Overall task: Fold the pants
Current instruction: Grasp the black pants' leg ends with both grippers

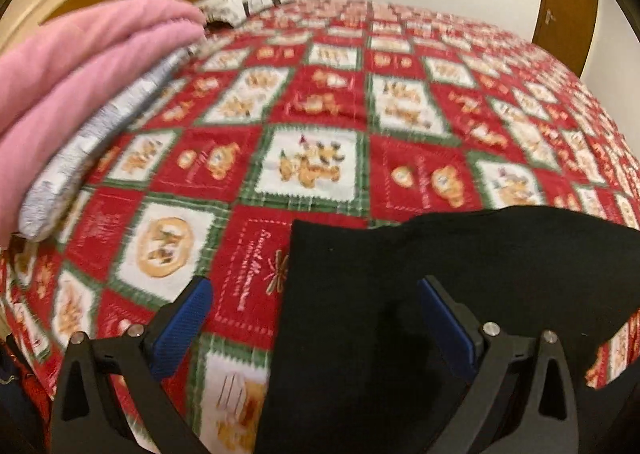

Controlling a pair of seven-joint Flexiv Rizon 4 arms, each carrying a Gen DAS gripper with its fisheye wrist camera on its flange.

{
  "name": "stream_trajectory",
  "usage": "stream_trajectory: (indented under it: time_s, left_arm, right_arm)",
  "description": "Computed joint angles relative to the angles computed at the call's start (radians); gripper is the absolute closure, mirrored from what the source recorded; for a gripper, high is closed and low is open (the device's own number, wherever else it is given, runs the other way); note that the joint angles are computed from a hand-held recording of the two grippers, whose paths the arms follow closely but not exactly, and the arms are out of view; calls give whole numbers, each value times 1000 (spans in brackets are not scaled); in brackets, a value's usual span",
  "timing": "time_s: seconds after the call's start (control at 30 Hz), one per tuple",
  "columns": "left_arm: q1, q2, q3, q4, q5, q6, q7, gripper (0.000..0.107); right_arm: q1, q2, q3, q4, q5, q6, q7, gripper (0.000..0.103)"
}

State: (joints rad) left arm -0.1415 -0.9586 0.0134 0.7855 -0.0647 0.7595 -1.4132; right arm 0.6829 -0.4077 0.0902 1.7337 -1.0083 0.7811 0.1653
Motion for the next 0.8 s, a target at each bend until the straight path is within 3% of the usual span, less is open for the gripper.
stream_trajectory:
  time_s: [0.1, 0.2, 0.5, 0.6, 0.67, 0.77, 0.8]
  left_arm:
    - [6, -67, -2, -106, -16, -106, 2, 4]
    - [27, -52, -38, -44, -42, -23, 21, 4]
    - [18, -83, -21, -107, -46, -55, 28, 5]
    - [20, -90, -31, -117, -50, -35, 39, 23]
    - [28, -78, -56, -95, -69, -25, 75, 48]
    - [18, -77, -53, -97, -73, -26, 99, 59]
    - [16, -79, -51, -98, -74, -22, 101, 59]
  right_arm:
    - [-32, -18, 3, -32, 41, 28, -117, 22]
    - [-60, -52, -4, -97, 96, 42, -292, 22]
    - [-143, -262, -47, -401, 315, 27, -828, 22]
    - [-167, -317, -55, -475, 397, 33, -929, 22]
    - [-182, -345, -48, -517, 454, 27, -997, 22]
    - [-197, -380, -34, -572, 530, -25, -1101, 27]
    - [-208, -387, -18, -579, 566, -15, -1132, 38]
